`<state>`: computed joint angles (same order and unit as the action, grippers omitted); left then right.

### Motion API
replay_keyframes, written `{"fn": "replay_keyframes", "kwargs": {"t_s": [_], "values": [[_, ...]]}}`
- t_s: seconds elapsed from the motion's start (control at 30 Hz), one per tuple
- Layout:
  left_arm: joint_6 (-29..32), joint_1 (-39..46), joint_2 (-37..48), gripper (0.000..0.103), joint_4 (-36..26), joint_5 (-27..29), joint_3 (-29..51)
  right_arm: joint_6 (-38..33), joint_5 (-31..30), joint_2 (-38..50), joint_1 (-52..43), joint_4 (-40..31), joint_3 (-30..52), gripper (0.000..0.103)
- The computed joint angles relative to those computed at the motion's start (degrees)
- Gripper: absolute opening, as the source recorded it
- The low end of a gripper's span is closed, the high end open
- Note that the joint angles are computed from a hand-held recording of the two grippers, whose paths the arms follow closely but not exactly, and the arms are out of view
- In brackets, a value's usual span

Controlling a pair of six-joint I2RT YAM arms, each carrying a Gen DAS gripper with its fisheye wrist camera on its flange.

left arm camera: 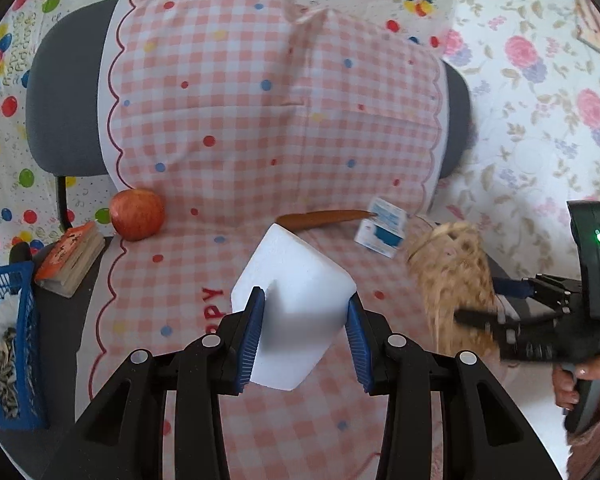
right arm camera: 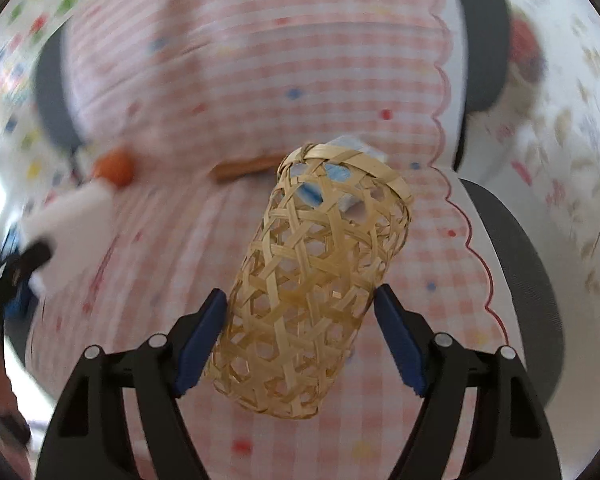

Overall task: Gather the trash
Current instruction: 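Grasp the white foam block with the left tool while the right tool grasps the bamboo cup, then carry both items over the wastebasket and open the left tool to drop the block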

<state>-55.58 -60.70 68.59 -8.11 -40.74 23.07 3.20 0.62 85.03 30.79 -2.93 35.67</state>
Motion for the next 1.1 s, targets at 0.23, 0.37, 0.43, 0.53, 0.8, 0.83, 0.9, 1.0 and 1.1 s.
{"fn": "replay_keyframes", "kwargs": {"t_s": [0.23,0.37,0.43,0.53,0.8,0.83,0.9,1.0,1.1], "values": [[-9.5,-6.3,1.9,0.041,-4.4,-3.6,1.0,-0.4,4.1,-2.0,6.6,-3.1,-1.8,0.076],[-10.3,-7.3,2.1,0.041,-5.0,-3.3,0.8,6.8,6.2,-2.4,6.8,0.0,-4.5,0.078],[-10.1,-7.2,2.0,0.041,-3.9,-2.4,0.1,10.5,3.8,-4.0,4.6,3.1,-6.9,0.078],[-9.3,-6.8,2.4,0.041,-2.2,-1.4,-0.5,14.2,-0.8,-3.2,1.0,7.0,-8.1,0.082],[-10.4,-9.3,1.8,0.041,-3.7,-2.9,-0.3,13.3,5.7,3.0,2.6,7.0,-4.4,0.074],[-11.2,-10.6,1.7,0.041,-5.0,-3.9,0.1,13.1,5.9,1.3,2.8,8.4,-6.3,0.072],[-13.3,-13.3,1.6,0.041,-7.7,-5.8,1.1,12.5,7.5,-2.8,3.6,10.4,-9.9,0.067],[-17.1,-17.9,2.5,0.041,-10.9,-8.7,3.0,12.1,8.7,-13.5,4.3,10.3,-16.3,0.065],[-21.0,-22.8,6.5,0.041,-12.1,-10.8,6.0,11.6,7.5,-23.4,3.6,8.8,-21.4,0.065]]}}
